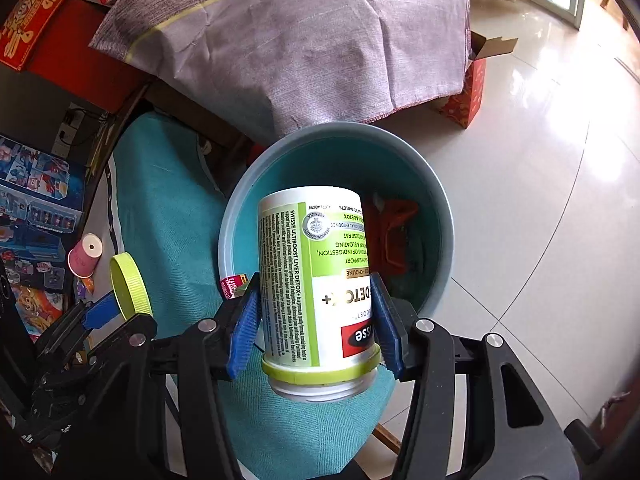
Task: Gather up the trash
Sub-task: 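Open the right tool over the bin while the left tool releases the lid into it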
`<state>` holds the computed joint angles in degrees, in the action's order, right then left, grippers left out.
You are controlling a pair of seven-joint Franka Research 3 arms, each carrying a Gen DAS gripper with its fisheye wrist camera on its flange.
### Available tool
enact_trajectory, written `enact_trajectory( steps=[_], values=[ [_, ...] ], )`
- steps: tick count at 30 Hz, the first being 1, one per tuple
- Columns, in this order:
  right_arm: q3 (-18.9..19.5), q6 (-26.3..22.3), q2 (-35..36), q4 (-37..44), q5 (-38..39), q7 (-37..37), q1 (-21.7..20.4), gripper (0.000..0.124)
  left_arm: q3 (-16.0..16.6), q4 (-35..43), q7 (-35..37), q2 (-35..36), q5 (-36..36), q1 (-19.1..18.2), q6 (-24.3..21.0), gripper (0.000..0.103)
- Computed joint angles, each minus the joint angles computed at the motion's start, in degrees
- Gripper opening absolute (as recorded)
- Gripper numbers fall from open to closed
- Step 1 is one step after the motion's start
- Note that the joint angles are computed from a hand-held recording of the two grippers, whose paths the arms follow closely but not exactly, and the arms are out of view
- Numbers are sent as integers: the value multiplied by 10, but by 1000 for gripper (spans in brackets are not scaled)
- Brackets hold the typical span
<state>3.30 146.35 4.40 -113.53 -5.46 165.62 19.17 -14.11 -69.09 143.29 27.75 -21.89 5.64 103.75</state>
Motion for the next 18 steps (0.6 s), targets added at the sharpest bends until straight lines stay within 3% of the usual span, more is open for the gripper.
enact_trajectory(
  steps=[10,18],
  values=[
    [-4,-15,4,8,13,-24,-3,64,-4,43,-31,39,25,-17,-13,56],
    [-4,-23,1,6,11,-20,-8,67,-8,48,-34,50,39,-25,-13,56]
  ],
)
